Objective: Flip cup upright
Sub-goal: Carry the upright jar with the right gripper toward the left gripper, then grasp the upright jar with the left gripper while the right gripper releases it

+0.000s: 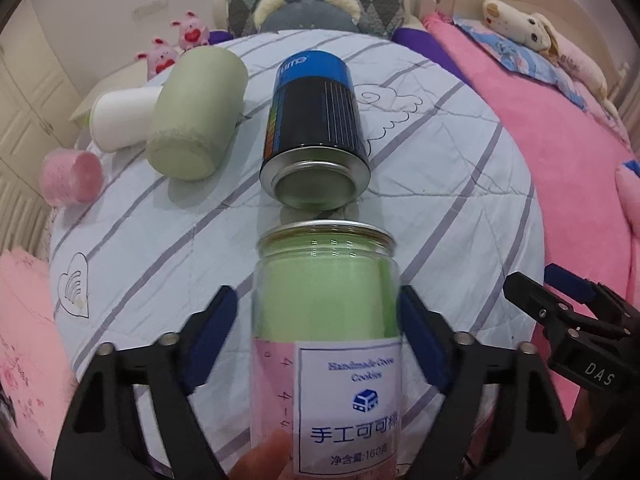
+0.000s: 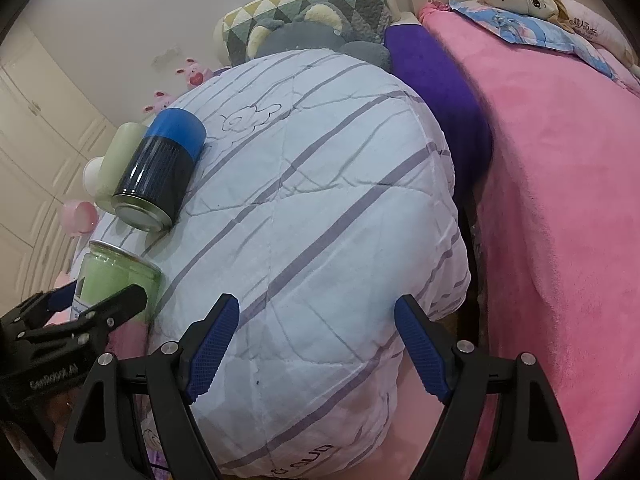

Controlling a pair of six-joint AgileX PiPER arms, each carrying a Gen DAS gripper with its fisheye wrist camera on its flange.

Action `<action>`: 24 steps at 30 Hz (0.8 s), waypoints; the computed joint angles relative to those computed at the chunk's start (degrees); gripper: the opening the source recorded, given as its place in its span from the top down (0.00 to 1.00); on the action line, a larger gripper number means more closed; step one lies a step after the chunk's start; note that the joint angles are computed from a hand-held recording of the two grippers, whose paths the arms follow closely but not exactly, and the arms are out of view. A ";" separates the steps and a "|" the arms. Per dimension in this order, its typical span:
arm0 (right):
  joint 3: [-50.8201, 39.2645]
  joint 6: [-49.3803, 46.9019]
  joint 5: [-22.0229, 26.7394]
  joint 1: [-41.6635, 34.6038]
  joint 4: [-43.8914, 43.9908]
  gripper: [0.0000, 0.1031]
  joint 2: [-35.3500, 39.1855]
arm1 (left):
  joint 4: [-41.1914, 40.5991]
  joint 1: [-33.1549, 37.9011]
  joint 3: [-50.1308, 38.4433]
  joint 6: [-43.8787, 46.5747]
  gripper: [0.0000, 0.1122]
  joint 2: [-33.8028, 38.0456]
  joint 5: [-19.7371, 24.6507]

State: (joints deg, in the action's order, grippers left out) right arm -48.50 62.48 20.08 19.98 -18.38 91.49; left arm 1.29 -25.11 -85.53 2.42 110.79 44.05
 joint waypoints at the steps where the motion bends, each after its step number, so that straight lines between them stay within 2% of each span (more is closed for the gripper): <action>1: 0.02 0.05 0.17 0.01 -0.09 0.21 -0.16 | 0.96 -0.30 0.60 -0.57 0.36 -0.45 -0.63; 4: -0.24 0.51 0.83 -0.01 -0.55 0.21 -0.45 | 3.27 -1.22 2.27 -1.77 0.36 -1.98 -2.22; 24: -1.19 9.15 5.51 4.04 -8.32 0.21 -4.04 | 1.93 -0.39 6.86 -0.84 0.36 -9.97 -9.57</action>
